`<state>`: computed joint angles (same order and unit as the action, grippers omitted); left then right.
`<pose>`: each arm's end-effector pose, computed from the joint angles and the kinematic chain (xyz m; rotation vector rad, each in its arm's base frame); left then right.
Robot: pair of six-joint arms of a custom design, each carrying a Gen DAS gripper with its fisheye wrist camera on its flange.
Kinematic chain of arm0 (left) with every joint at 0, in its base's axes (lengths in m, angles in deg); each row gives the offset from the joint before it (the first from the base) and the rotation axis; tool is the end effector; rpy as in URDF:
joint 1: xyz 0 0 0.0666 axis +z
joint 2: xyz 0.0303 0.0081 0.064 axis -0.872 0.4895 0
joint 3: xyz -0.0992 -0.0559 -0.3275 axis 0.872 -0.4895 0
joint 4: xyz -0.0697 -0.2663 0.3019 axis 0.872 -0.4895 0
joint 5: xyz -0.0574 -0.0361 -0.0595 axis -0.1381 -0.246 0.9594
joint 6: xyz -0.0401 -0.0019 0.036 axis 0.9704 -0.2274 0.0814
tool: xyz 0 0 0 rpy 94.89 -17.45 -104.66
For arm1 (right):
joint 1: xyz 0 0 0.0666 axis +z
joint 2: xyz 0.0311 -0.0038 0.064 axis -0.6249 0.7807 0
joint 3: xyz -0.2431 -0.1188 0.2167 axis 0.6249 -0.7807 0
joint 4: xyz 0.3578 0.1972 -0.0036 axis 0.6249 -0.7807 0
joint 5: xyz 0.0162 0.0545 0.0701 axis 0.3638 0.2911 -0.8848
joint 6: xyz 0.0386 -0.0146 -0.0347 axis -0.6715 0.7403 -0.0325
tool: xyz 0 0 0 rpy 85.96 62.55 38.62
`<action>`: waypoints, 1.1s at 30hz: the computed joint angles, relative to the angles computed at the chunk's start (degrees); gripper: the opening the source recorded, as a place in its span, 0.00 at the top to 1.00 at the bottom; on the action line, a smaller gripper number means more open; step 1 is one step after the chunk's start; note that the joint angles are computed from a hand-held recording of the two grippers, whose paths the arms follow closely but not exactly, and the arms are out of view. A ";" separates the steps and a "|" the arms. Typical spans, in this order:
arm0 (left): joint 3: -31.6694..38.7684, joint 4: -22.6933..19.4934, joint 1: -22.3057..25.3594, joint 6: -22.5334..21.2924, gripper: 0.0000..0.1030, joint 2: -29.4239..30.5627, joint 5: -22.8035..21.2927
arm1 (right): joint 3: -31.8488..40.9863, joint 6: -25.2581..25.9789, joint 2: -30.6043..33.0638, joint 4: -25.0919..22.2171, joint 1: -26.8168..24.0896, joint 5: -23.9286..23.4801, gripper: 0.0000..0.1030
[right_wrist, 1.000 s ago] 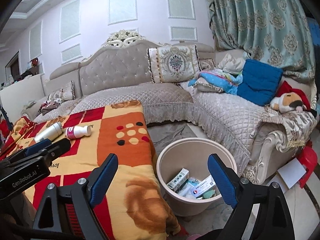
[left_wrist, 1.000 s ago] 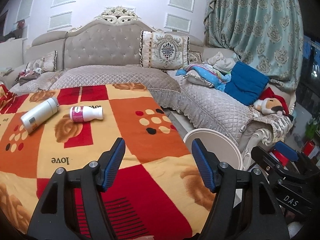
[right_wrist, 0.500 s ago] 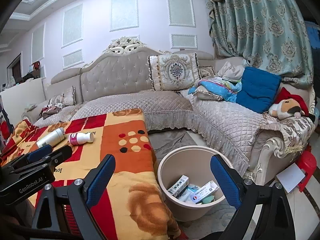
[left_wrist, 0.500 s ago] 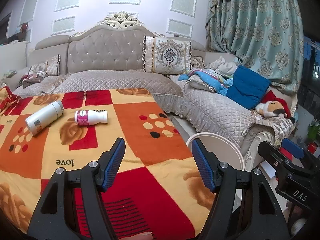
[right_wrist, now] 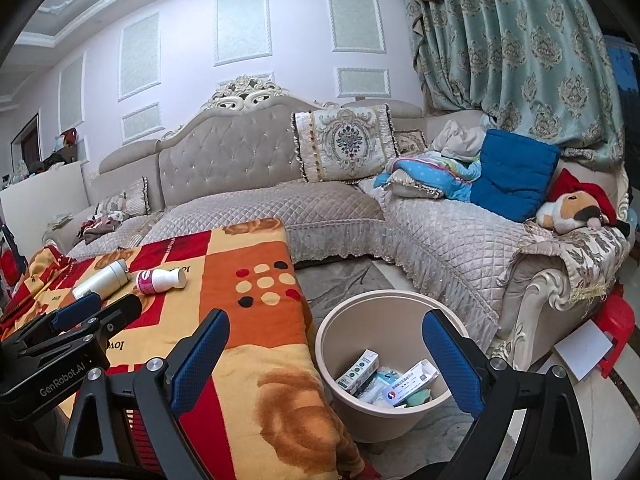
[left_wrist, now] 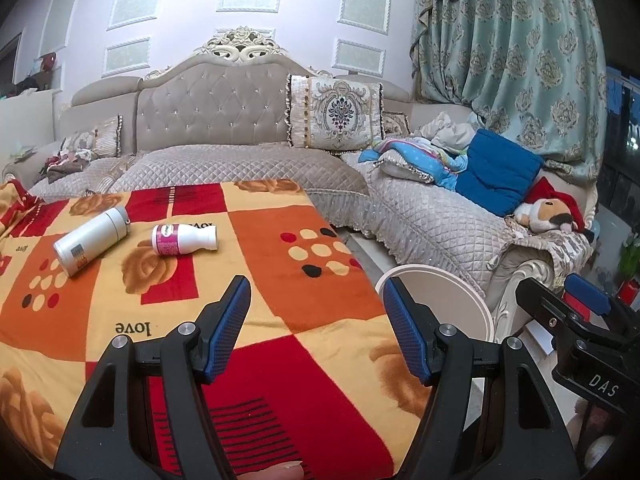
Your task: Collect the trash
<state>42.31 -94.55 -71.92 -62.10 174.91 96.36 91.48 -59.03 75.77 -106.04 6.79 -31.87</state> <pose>0.5698 -0.1279 0.4024 0.5397 2.0263 -0.4863 0.4410 0.4064 0.4611 0.5052 2.0674 -0.2564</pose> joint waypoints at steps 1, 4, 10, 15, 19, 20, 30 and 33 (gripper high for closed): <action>0.00 0.02 0.03 0.00 0.34 0.00 0.04 | -0.12 0.05 -0.08 0.12 -0.02 -0.19 0.07; 0.07 -0.08 -0.04 -0.15 0.34 0.05 -0.07 | -0.25 0.11 -0.09 0.18 -0.06 -0.49 0.06; -0.25 0.08 -0.17 -0.60 0.34 -0.04 -0.50 | -0.83 0.00 -0.49 0.40 -0.19 -0.71 0.06; -0.21 0.02 -0.36 -0.57 0.34 -0.08 -0.68 | -0.93 -0.32 -0.57 0.01 -0.24 -0.61 0.06; -0.32 -0.05 -0.35 -0.54 0.34 -0.19 -0.61 | -1.11 -0.57 -0.72 -0.15 -0.23 -0.85 0.06; -0.32 0.02 -0.31 -0.58 0.34 -0.17 -0.57 | -1.12 -0.64 -0.71 -0.26 -0.20 -0.84 0.06; -0.58 -0.14 -0.38 -0.80 0.34 -0.11 -0.74 | -1.08 -0.83 -0.64 -0.58 -0.32 -1.24 0.06; -0.74 -0.12 -0.38 -0.92 0.34 -0.10 -0.74 | -1.15 -0.88 -0.66 -0.60 -0.37 -1.43 0.06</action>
